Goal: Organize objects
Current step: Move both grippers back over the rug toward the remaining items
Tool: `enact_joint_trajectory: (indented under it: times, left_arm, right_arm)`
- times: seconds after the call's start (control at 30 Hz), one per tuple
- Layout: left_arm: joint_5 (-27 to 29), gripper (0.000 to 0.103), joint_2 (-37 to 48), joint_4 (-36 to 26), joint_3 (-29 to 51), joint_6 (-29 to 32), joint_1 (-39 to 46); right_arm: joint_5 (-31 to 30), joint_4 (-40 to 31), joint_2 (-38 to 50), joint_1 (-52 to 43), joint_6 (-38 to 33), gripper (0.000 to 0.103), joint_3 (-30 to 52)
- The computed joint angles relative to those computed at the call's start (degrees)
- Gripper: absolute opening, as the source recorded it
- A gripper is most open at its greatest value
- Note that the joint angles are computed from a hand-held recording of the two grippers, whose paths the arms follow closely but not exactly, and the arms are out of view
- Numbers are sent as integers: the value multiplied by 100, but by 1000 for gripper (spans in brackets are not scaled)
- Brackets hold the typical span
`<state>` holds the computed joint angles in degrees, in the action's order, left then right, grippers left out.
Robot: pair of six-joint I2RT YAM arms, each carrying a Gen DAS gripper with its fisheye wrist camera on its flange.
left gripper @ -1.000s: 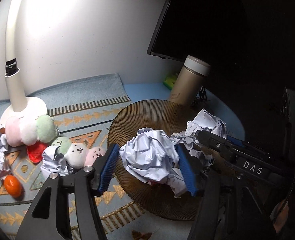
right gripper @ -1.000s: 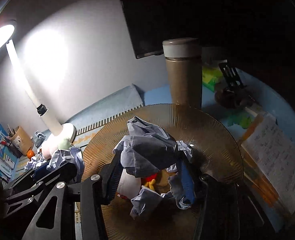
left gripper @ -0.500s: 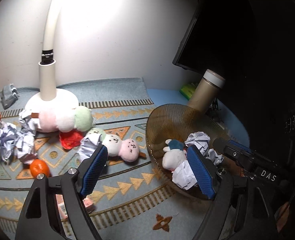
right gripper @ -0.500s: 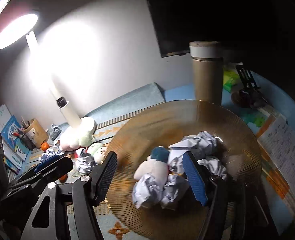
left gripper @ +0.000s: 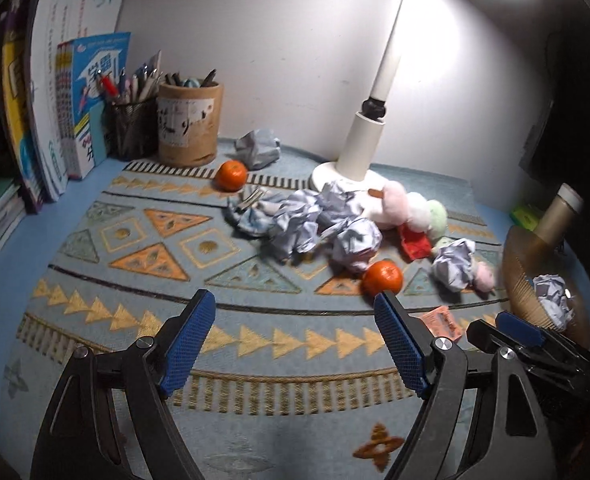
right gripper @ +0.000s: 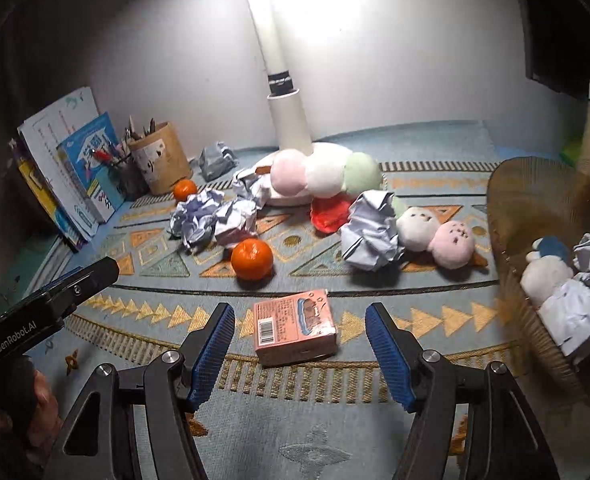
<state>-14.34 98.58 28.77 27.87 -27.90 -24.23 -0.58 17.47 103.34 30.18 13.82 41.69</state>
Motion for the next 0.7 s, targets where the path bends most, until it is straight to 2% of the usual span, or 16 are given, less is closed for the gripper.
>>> enact_joint_trajectory:
  times: [0.1,0.17,0.23,0.5,0.7]
  left_arm:
    - [312,81,637,834,-196,-9,242]
    - [536,80,790,978,-207,-80,346]
    - [503,81,784,1252,-324,-44,314]
    - [358,81,783,1139,-275,23,136]
    - [424,81,786,1153,-289,-7,185]
  right_arm:
    - [222,260,299,137,-25,66,35]
    - [266,332,373,145,-29,66,34]
    - [340,463,371,159,17,66,-15]
    - [698,427,410,352,-182,66,23]
    - [537,406,418,259,-142,66,40]
